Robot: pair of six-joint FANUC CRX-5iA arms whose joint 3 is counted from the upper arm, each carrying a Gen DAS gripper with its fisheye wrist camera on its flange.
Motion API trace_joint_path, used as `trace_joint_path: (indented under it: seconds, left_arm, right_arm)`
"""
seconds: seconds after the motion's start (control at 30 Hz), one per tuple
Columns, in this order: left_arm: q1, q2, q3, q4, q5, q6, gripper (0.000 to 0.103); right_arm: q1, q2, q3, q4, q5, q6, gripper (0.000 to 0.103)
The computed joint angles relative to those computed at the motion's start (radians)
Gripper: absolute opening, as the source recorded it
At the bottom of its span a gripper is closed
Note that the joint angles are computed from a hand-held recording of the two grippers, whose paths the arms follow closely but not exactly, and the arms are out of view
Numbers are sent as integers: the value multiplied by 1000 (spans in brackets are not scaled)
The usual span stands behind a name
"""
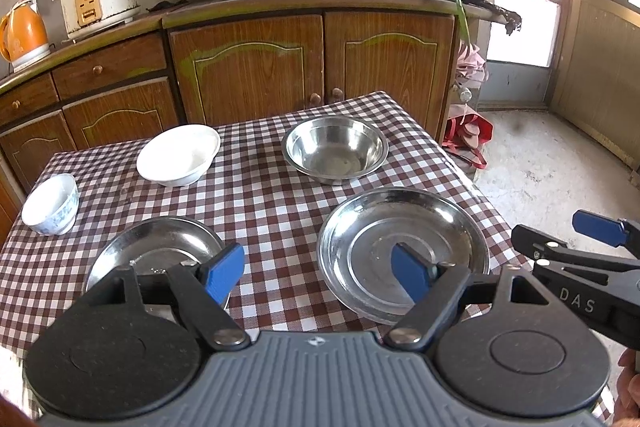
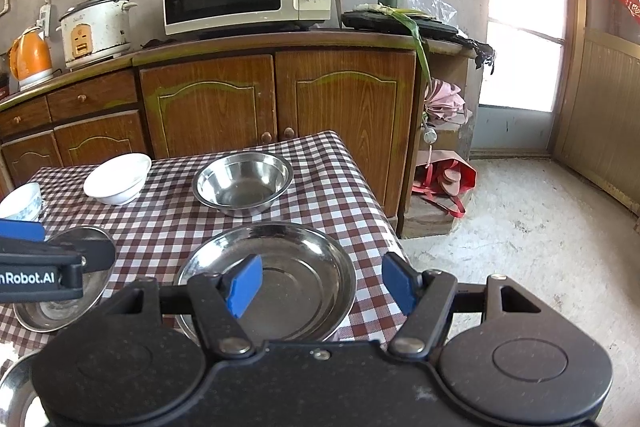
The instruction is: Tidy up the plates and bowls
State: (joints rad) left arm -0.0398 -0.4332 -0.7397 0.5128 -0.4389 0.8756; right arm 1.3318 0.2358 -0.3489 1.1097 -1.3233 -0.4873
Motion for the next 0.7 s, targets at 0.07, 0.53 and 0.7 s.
trace_joint_path:
  seconds: [0.07, 0.53, 0.7]
  left_arm:
    - [-2, 7, 3, -8, 4, 10, 83]
    - [-15, 70, 33, -63, 29, 65, 83]
    - [-16, 96, 44, -76, 39, 85, 83]
  right_arm:
    - [-1, 1, 0, -1, 1, 3, 79]
    - [-31, 7, -7, -5, 39, 12, 79]
    - [-43, 11, -7, -4, 53, 19, 79]
